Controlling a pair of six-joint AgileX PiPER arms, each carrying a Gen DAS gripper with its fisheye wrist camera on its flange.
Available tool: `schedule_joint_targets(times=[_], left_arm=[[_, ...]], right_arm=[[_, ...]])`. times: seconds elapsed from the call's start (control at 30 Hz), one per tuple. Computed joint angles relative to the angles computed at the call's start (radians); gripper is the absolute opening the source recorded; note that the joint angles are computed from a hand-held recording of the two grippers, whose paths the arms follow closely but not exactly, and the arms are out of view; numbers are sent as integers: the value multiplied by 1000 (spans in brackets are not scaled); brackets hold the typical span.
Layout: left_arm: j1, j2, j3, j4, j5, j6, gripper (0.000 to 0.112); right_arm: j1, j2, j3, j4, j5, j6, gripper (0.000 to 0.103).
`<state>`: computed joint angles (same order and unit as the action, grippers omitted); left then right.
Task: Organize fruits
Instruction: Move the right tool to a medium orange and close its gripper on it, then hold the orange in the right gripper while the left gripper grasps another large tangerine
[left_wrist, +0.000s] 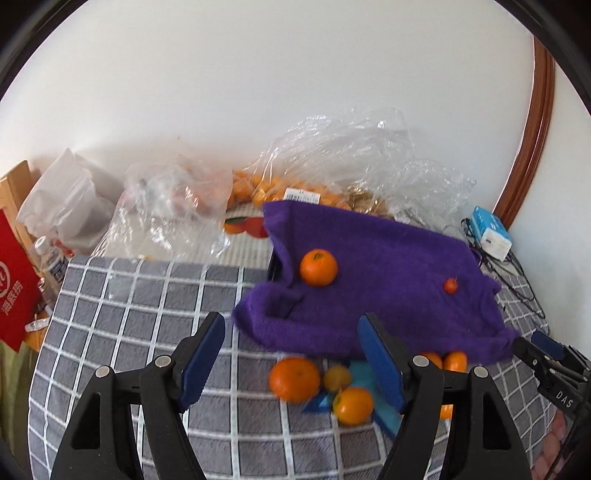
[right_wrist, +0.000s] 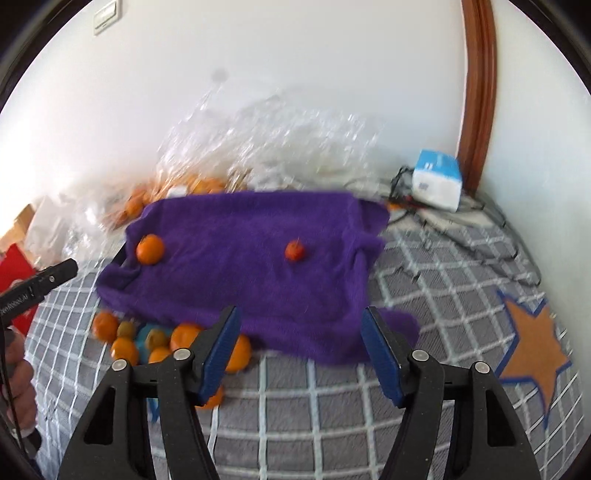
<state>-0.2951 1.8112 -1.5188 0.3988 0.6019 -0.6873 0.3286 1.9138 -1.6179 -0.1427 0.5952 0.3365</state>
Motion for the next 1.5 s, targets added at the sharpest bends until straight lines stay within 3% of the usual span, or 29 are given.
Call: schedule_joint_targets(times=[0.17, 0.3, 0.43, 0.57, 0.83, 0.93, 1.0, 1.17, 1.5], left_arm=[[-22, -37, 107, 38, 11, -56, 73], [-31, -75, 192, 103, -6, -147, 73], [-8, -106, 265, 87, -50, -159, 73], [11, -122, 316, 75, -96, -135, 73], [60, -125, 389, -6, -168, -60, 73], [70, -120, 410, 17, -185, -86, 73], [73, -117, 420, 45, -189, -123, 73], [86, -136, 475, 99, -248, -204, 73], [69, -122, 456, 135, -216, -232, 73]], right_arm=[[6, -29, 106, 134, -46, -118, 61], [38, -55, 191, 196, -119, -187, 60], [69, -35, 220, 249, -134, -239, 60], [108, -20, 237, 190, -168, -176, 58], [130, 58, 159, 76, -124, -51, 50], [143, 64, 155, 29, -136, -5, 42], [147, 74, 142, 27, -134, -5, 31], [166, 74, 143, -58, -134, 66, 31], [135, 25, 221, -148, -143, 172, 31]])
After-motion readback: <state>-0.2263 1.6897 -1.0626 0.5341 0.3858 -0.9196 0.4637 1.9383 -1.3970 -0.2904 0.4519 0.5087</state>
